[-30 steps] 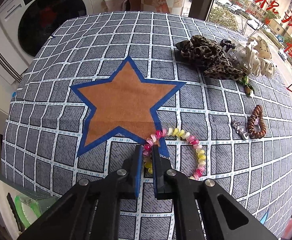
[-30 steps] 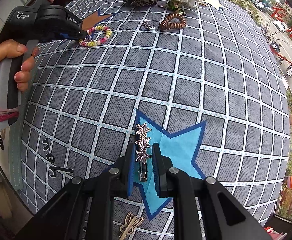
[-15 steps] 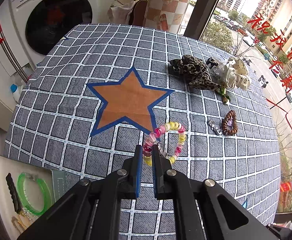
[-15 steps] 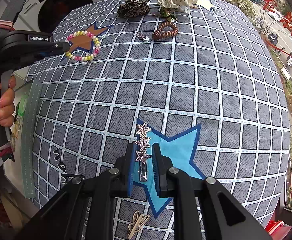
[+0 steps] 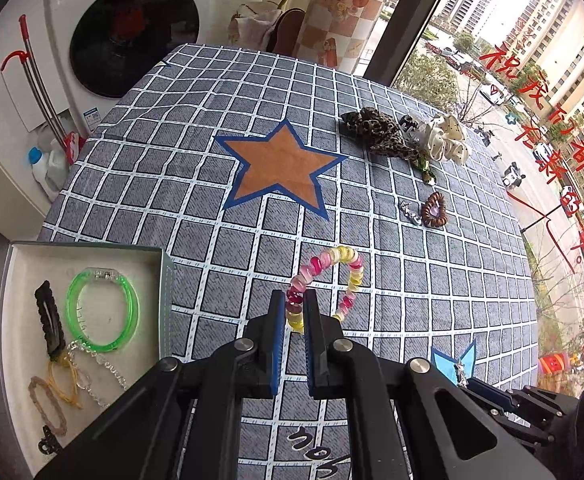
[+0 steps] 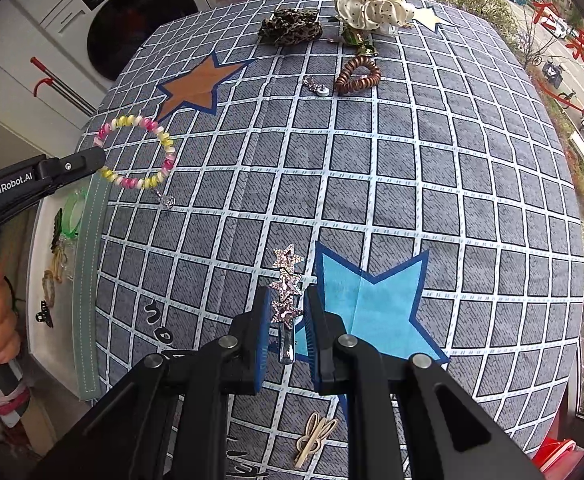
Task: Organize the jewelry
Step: 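Carry the hair pin and bead bracelet into the white tray and open both grippers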
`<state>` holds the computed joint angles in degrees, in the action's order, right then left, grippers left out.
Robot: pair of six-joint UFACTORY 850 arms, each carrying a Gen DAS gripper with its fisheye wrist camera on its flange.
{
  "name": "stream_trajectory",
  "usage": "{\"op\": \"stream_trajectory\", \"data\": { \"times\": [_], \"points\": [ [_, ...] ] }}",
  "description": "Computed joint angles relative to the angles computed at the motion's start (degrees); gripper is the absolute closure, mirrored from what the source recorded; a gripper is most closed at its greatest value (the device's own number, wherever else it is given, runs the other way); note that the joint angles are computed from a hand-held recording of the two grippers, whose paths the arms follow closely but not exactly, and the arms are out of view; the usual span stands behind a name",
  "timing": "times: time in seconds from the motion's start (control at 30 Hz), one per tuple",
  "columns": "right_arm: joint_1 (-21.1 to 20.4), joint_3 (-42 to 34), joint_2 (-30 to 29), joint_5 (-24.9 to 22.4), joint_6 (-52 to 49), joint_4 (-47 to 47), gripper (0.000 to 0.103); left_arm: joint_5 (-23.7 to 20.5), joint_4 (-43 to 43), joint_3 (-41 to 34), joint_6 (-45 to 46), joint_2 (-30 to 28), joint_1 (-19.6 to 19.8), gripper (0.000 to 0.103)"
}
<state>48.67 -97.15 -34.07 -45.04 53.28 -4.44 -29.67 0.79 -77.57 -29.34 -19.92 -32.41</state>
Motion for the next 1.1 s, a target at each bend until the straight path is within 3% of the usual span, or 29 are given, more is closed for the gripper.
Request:
{"op": "stream_trajectory", "data": {
  "times": [0.5,0.83,1.1],
  "points": [
    [2.2,-7.3,-3.8,-3.3,-3.1,1.2,0.085,0.0,-7.6,12.2,6.3,10.3,0.3,0.088],
    [3.5,-13.2,-8.0,-5.1,-2.6,0.6,0.085,1.9,-10.6,13.8,9.3,15.5,0.7,0.088],
    [4.1,-17.5,-9.9,-6.1,-3.6,0.6,0.085,0.4,-9.3,16.3,7.6,18.6,2.0,0.088]
  ]
}}
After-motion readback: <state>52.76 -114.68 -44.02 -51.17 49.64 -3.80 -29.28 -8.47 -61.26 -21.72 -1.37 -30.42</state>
